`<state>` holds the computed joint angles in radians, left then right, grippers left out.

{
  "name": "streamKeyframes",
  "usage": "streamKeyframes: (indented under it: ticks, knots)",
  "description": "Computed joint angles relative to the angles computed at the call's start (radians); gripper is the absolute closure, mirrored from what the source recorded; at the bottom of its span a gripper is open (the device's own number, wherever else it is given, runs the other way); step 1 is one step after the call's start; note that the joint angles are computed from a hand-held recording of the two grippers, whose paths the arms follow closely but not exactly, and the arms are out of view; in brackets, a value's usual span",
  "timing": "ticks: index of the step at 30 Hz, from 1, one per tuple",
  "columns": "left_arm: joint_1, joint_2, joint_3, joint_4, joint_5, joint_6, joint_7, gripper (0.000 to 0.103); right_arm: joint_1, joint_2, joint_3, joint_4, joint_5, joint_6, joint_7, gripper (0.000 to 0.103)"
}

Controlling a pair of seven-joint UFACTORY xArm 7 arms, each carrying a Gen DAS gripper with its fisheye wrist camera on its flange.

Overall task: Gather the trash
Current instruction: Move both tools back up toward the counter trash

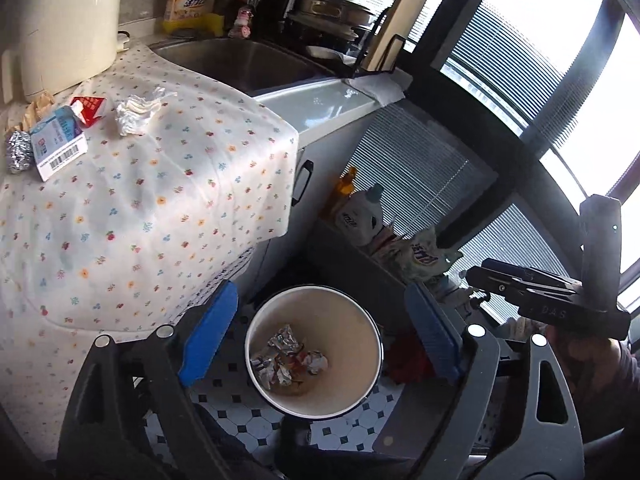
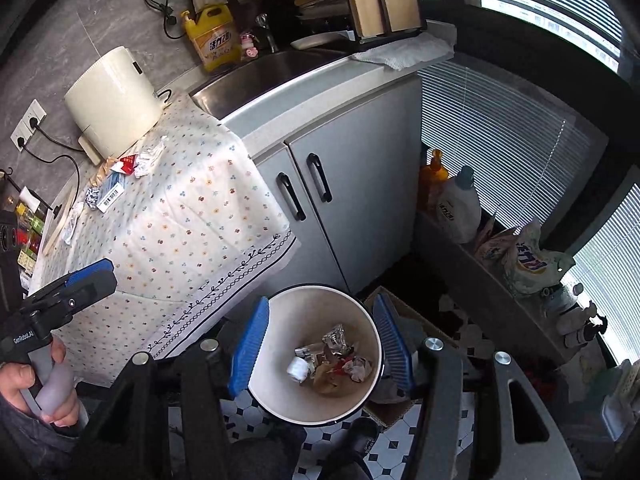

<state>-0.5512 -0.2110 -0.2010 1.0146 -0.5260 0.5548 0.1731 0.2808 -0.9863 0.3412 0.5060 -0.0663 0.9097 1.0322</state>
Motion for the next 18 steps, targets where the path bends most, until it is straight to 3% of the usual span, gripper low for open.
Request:
streamKeyframes:
  ticks: [9,14,16,18]
  knots:
    - [0.092,-0.171,0.079,-0.13,0.063,-0.019,-0.057,0.006,-0.053,0.318,0.075,0.197,-0.097,-0.178,0.013,0.021]
    - [0.183,-0.257,0.109,-0.173,0.16,-0.015,-0.123,0.006,-0.082,0.512,0.118,0.348,-0.219,-0.26,0.051,0.015]
    - [0.247,-0.295,0.092,-0.198,0.231,-0.052,-0.186,0.006,-0.086,0.591,0.131,0.417,-0.281,-0.276,0.074,0.013]
    - [0.267,-0.324,0.116,-0.218,0.249,-0.075,-0.218,0.006,-0.081,0.662,0.138,0.483,-0.336,-0.288,0.091,0.01]
